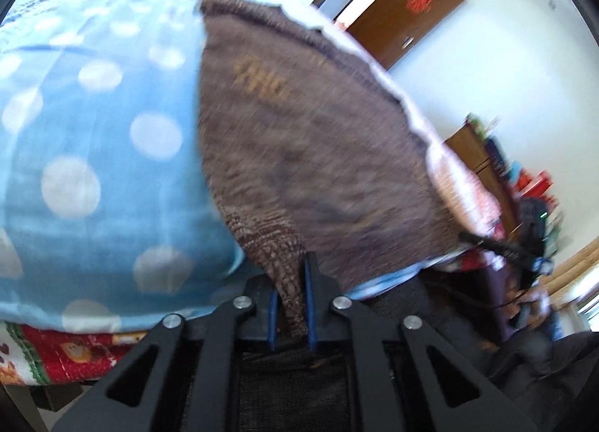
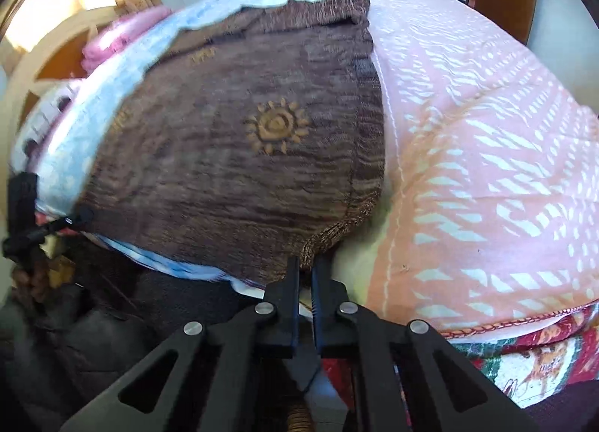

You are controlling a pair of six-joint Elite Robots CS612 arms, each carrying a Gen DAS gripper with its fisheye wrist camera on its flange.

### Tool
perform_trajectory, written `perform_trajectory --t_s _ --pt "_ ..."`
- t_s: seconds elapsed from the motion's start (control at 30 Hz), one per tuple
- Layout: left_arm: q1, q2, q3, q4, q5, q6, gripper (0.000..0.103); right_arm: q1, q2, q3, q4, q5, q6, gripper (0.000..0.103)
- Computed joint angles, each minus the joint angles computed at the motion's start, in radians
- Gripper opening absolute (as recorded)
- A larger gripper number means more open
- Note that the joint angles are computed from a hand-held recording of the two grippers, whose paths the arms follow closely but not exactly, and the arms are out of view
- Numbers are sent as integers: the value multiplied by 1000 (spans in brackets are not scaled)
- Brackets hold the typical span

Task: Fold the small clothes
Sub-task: 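Grasp the hem with both grippers and lift it toward the collar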

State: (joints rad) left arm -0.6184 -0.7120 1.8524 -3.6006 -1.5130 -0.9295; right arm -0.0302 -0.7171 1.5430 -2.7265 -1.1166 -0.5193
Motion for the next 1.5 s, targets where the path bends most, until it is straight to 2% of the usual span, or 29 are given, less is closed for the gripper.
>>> perform_trajectory --t_s 0.07,0.2,0.3,0.43,0.57,0.7,0.8,0.87,0.93,1.0,1.1,1.2,1.23,1.27,1.33,1.4,1.5 --pt "7 -5 -1 -42 2 -5 10 -11 -5 -5 19 64 10 5" --pt "29 -26 -23 -8 21 17 7 -24 -3 -53 42 192 47 5" --pt "53 -34 -57 33 41 38 7 -17 19 -116 30 235 89 5" --pt "83 -32 -120 117 84 54 7 0 73 -233 29 258 181 5" --pt "94 -37 -163 226 172 101 4 26 142 -352 8 209 269 5" --pt "100 -54 -149 220 97 275 6 43 218 -473 42 173 351 5" --pt "89 -78 -117 238 56 428 30 57 251 -525 82 121 339 5" --pt "89 -78 -111 258 -23 493 59 65 262 -543 109 96 318 5" --pt "88 -70 -122 307 -89 543 62 67 267 -548 122 97 311 5" --pt "74 -62 -147 411 -73 605 62 67 269 -546 118 97 308 5" --pt "56 -40 -178 508 -38 663 60 69 268 -537 104 89 304 5" --pt "33 -19 -178 449 39 701 60 69 262 -524 100 80 302 5" --pt "29 -16 -178 438 48 705 53 69 263 -523 103 81 302 5" --pt "27 -13 -178 432 40 702 40 68 264 -523 106 83 301 5" --pt "27 -11 -177 417 7 689 22 67 265 -521 110 84 307 5" --pt "24 -14 -167 396 16 672 19 65 267 -520 109 94 319 5" --pt "29 -13 -160 354 9 601 11 64 265 -516 106 95 321 5"
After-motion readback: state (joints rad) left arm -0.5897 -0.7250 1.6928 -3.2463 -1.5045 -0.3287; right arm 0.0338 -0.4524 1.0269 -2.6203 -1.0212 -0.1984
